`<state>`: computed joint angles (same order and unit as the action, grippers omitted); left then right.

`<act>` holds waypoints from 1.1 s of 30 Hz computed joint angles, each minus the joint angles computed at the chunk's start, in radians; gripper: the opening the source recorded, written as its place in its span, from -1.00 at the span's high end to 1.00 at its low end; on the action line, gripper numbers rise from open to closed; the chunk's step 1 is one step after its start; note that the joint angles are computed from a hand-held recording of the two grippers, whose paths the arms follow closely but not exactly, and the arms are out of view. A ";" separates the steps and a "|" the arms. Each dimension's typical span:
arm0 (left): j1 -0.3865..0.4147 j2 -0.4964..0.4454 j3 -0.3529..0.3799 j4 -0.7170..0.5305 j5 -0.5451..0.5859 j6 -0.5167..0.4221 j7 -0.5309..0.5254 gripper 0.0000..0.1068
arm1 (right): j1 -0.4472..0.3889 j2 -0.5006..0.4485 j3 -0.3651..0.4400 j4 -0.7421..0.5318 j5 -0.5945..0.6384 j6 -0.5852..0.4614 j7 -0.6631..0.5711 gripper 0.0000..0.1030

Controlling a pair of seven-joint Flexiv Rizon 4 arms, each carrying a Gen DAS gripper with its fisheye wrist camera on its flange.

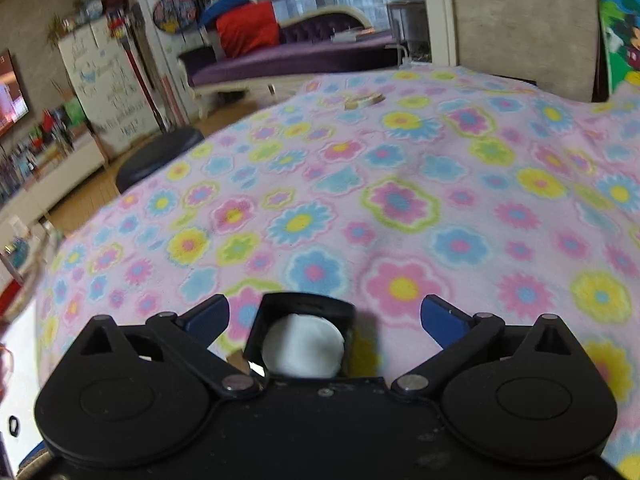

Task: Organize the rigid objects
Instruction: 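Carry the brown compact and black lid over the basket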

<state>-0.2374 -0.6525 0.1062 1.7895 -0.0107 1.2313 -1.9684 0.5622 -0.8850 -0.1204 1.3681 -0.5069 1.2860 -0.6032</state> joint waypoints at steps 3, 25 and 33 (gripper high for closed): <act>0.001 0.004 -0.002 0.003 0.005 0.001 0.010 -0.88 | -0.055 -0.070 0.135 -0.166 0.060 -0.210 -0.131 -1.00; -0.097 0.219 0.137 0.186 0.093 0.040 -0.183 -0.33 | -0.016 0.250 0.132 0.211 -0.007 -0.297 -0.065 -0.27; -0.069 0.435 0.238 0.302 0.332 -0.104 -0.424 -0.33 | 0.041 0.319 0.222 0.327 -0.056 -0.157 -0.152 -0.27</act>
<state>-0.3067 -0.2171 0.3439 2.0918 0.3215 1.1272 -2.3924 0.6032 -0.5656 0.1016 1.6952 -0.5626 1.1285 -0.7550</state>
